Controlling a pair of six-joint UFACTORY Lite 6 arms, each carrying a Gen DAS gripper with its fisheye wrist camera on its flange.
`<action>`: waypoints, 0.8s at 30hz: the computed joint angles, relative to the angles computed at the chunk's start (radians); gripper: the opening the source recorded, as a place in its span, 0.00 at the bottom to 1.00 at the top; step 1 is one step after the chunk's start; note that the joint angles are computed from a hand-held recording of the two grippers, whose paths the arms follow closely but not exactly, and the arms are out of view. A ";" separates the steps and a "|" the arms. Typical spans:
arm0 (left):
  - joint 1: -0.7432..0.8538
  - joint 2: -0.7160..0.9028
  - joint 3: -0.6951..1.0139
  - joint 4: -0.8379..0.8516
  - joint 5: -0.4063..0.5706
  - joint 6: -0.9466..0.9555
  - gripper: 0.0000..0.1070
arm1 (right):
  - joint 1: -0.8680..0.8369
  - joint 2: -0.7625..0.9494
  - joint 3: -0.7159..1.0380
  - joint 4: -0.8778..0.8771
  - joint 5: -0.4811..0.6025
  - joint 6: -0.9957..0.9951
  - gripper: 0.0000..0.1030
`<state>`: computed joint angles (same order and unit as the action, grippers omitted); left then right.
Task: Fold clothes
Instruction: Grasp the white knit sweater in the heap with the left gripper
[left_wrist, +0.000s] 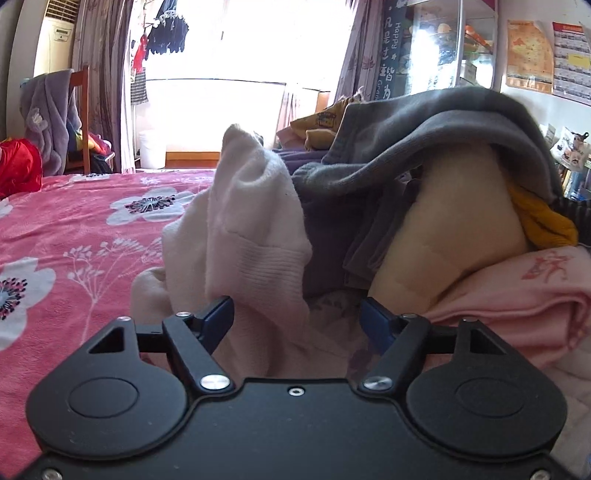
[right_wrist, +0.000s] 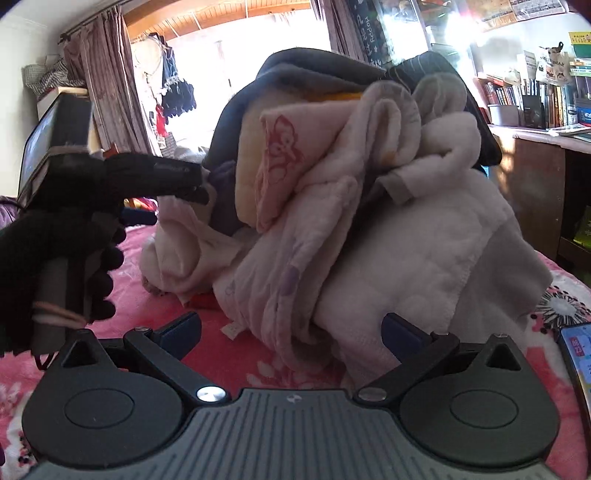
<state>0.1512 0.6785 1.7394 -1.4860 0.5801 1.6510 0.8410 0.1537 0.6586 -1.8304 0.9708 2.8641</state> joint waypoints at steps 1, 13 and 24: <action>-0.008 0.013 0.012 0.002 -0.009 -0.020 0.63 | -0.002 0.015 0.007 0.000 0.001 0.001 1.00; 0.011 0.053 0.025 -0.109 -0.031 0.040 0.04 | 0.005 0.035 0.018 -0.003 0.010 -0.002 1.00; 0.365 -0.207 0.042 0.144 0.394 -0.077 0.03 | 0.056 -0.005 -0.004 0.042 0.034 -0.033 1.00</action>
<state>0.5158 0.4716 1.7819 -1.3421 0.9739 1.5736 0.8975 0.1486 0.6551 -1.7881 1.0045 2.8313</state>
